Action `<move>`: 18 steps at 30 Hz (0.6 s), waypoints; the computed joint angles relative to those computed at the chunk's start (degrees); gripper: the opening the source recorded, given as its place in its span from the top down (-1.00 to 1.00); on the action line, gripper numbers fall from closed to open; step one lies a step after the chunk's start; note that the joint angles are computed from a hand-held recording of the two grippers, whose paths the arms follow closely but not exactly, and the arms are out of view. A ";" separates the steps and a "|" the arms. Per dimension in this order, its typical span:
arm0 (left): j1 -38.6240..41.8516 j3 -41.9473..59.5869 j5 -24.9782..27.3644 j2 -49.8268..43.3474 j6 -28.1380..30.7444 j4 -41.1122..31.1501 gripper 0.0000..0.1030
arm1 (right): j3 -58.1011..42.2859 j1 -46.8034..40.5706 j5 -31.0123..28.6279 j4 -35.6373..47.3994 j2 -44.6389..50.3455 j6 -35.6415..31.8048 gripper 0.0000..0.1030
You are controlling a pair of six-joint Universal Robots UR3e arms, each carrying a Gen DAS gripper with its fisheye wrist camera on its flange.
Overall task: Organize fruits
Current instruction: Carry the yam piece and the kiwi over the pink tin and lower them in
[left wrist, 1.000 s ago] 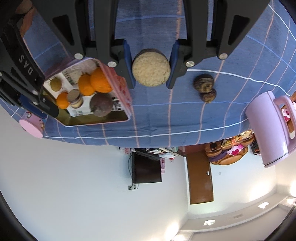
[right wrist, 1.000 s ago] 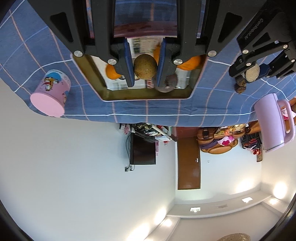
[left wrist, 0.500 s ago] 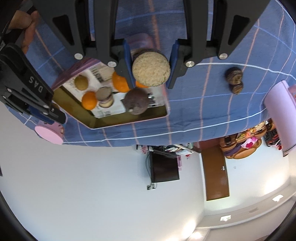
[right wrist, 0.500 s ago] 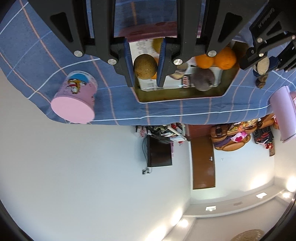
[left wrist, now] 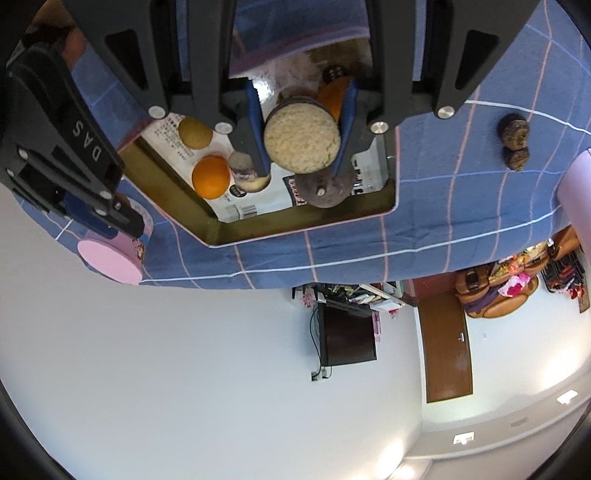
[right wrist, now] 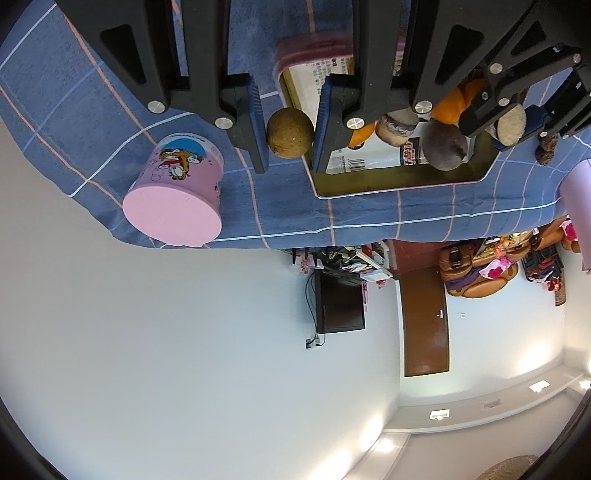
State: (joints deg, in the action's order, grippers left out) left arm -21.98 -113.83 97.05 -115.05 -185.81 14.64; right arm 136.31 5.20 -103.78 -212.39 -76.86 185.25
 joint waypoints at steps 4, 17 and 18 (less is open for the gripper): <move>0.72 3.27 -1.34 -1.32 -0.84 -3.72 0.30 | -1.76 -0.12 0.09 0.48 1.39 -0.70 0.48; 2.09 9.72 -3.62 -3.96 -2.30 -11.03 0.30 | -6.81 -3.27 9.92 11.17 2.21 -2.27 0.48; 2.13 9.66 -3.65 -3.91 -2.27 -11.01 0.30 | -7.17 -3.75 11.32 12.46 2.16 -2.50 0.48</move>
